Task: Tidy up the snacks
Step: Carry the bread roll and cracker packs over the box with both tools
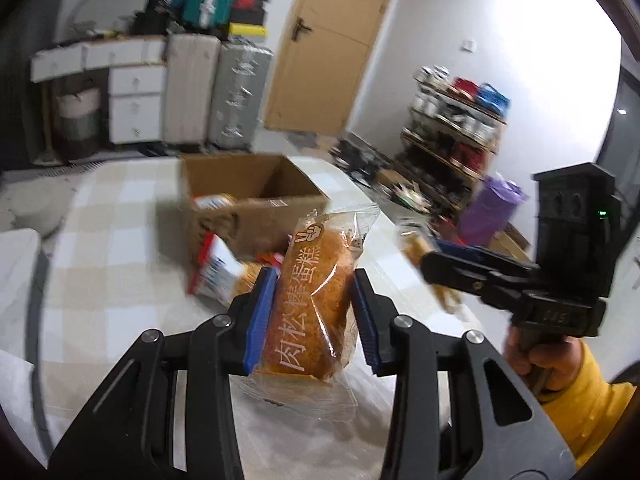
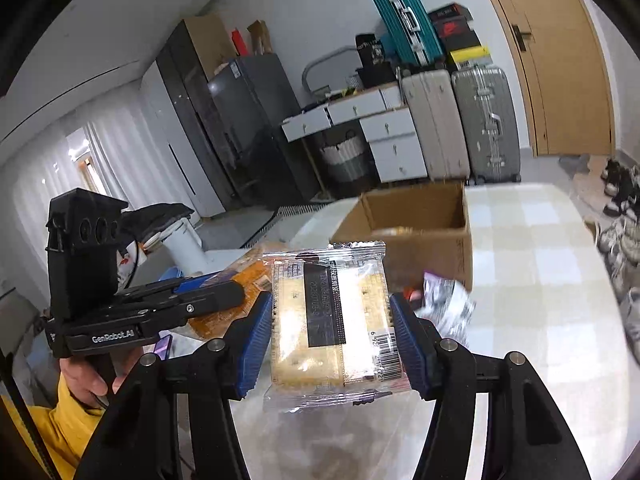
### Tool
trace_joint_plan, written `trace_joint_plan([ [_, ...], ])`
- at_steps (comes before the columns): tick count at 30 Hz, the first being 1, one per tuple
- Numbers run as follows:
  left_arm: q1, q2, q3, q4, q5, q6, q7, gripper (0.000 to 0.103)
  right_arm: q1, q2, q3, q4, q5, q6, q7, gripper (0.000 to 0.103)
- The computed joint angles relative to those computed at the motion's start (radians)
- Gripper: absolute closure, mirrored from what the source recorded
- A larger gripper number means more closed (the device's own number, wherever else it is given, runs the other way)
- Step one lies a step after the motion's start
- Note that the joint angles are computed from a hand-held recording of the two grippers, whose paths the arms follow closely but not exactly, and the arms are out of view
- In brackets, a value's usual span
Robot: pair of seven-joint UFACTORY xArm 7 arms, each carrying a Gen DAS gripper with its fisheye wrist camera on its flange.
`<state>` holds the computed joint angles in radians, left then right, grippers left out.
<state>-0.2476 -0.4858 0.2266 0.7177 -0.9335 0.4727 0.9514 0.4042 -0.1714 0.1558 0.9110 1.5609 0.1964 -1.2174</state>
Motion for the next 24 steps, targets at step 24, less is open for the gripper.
trace_joint_plan([
  [24, 0.123, 0.324, -0.057, 0.441, 0.066, 0.056, -0.127, 0.067, -0.079, 0.236, -0.005, 0.392, -0.331, 0.041, 0.182, 0.044],
])
